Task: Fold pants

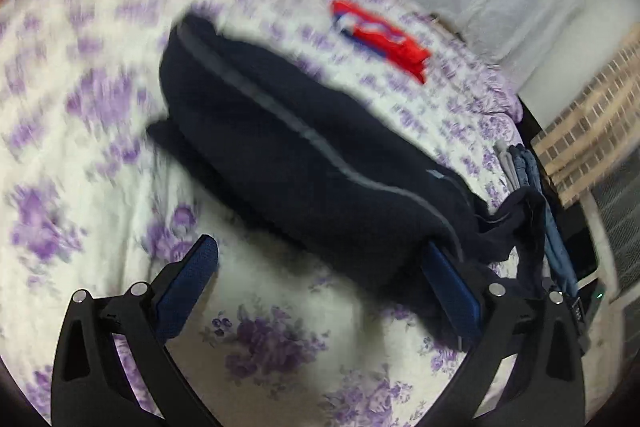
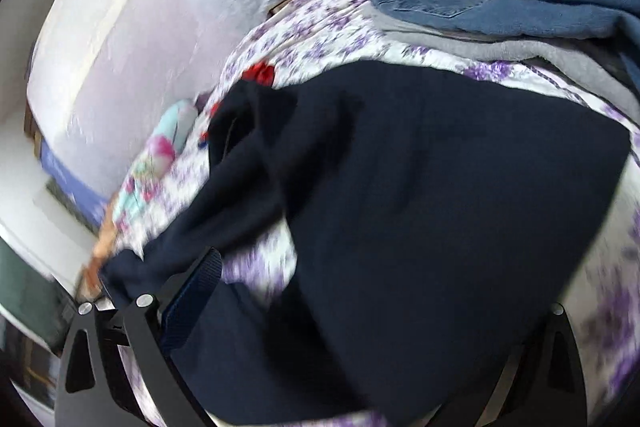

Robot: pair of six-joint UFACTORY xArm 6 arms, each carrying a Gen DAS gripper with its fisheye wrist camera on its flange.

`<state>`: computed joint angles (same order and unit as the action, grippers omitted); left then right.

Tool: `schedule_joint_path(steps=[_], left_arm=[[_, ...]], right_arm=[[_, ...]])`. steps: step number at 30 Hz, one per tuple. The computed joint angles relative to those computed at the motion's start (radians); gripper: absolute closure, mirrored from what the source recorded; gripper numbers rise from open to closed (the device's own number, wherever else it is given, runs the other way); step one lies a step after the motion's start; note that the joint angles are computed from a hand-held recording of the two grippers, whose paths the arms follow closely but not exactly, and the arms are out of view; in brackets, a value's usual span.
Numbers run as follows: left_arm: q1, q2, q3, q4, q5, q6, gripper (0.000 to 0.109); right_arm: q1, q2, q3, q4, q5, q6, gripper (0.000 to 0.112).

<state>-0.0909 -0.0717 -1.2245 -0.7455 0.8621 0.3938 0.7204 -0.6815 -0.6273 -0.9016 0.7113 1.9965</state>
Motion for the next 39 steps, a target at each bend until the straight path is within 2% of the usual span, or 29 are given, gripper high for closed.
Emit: schedule_joint_path(steps=[2, 4, 7, 9, 10, 11, 12, 13, 15, 16, 17, 19, 22, 24, 26, 28, 29, 31, 32, 33, 34, 35, 36, 37, 38, 39], left_arm=[[0.059, 0.052, -0.02, -0.139, 0.098, -0.01, 0.01], [0.102, 0.059, 0.002, -0.274, 0.121, 0.012, 0.01], [0.134, 0.063, -0.005, -0.361, 0.121, -0.025, 0.01], [0.122, 0.068, -0.037, -0.332, 0.099, -0.037, 0.01], [0.102, 0.065, -0.051, -0.292, 0.062, -0.039, 0.01], [0.081, 0.062, -0.063, -0.248, 0.025, -0.052, 0.01], [0.064, 0.057, -0.072, -0.206, -0.005, -0.067, 0.01], [0.043, 0.061, -0.091, -0.151, -0.035, -0.083, 0.011], [0.029, 0.088, -0.145, -0.06, -0.048, -0.116, 0.031], [0.03, 0.106, -0.164, -0.019, -0.042, -0.142, 0.059], [0.041, 0.127, -0.183, -0.02, -0.021, -0.146, 0.075], [0.071, 0.111, -0.151, -0.089, 0.018, -0.065, 0.091], [0.116, 0.023, -0.039, -0.132, 0.008, 0.039, 0.095], [0.172, -0.028, 0.019, -0.194, 0.07, 0.114, 0.095], [0.246, -0.08, 0.082, -0.227, 0.165, 0.154, 0.095], [0.297, -0.12, 0.144, -0.199, 0.22, 0.162, 0.095], [0.31, -0.125, 0.16, -0.175, 0.238, 0.151, 0.095], [0.339, -0.113, 0.17, -0.156, 0.303, 0.159, 0.095], [0.355, -0.114, 0.169, -0.168, 0.331, 0.178, 0.091], [0.365, -0.121, 0.166, -0.166, 0.345, 0.184, 0.088], [0.37, -0.154, 0.176, -0.141, 0.316, 0.18, 0.08], [0.367, -0.182, 0.185, -0.118, 0.266, 0.181, 0.063], [0.366, -0.208, 0.193, -0.101, 0.21, 0.185, 0.051], [0.365, -0.253, 0.213, -0.077, 0.115, 0.173, 0.032], [0.356, -0.286, 0.224, -0.042, 0.011, 0.141, 0.025], [0.345, -0.296, 0.215, -0.012, -0.056, 0.119, 0.025]], right_arm=[[-0.044, -0.03, 0.037, -0.065, -0.073, 0.091, 0.013], [-0.044, -0.05, 0.063, -0.167, -0.088, 0.182, 0.013], [0.004, -0.015, 0.028, -0.14, 0.003, 0.095, 0.022], [0.017, -0.005, 0.013, -0.129, 0.034, 0.068, 0.032], [0.015, -0.009, 0.016, -0.13, 0.032, 0.072, 0.037], [0.008, -0.019, 0.025, -0.129, 0.028, 0.084, 0.05], [-0.01, -0.031, 0.039, -0.124, 0.011, 0.085, 0.056], [-0.034, -0.042, 0.053, -0.12, -0.017, 0.089, 0.056], [-0.035, -0.061, 0.073, -0.135, -0.029, 0.108, 0.057], [-0.027, -0.058, 0.07, -0.14, -0.018, 0.112, 0.057], [-0.016, -0.052, 0.064, -0.143, -0.001, 0.113, 0.058], [0.0, -0.048, 0.061, -0.147, 0.023, 0.116, 0.058], [0.01, -0.058, 0.062, -0.127, 0.036, 0.092, 0.065], [0.031, -0.086, 0.073, -0.123, 0.054, 0.09, 0.073], [0.066, -0.133, 0.09, -0.108, 0.078, 0.088, 0.074], [0.104, -0.17, 0.099, -0.078, 0.115, 0.066, 0.074], [0.138, -0.184, 0.095, -0.052, 0.162, 0.046, 0.073], [0.19, -0.199, 0.076, 0.012, 0.251, -0.005, 0.058], [0.224, -0.21, 0.06, 0.05, 0.318, -0.023, 0.043], [0.247, -0.221, 0.056, 0.046, 0.35, -0.014, 0.042], [0.276, -0.237, 0.051, 0.035, 0.389, 0.0, 0.042], [0.31, -0.248, 0.041, 0.023, 0.436, 0.013, 0.042], [0.344, -0.252, 0.028, 0.005, 0.486, 0.032, 0.041], [0.388, -0.247, 0.005, -0.019, 0.559, 0.056, 0.041], [0.415, -0.24, -0.015, -0.042, 0.607, 0.067, 0.041], [0.412, -0.239, -0.027, -0.055, 0.612, 0.053, 0.041]])
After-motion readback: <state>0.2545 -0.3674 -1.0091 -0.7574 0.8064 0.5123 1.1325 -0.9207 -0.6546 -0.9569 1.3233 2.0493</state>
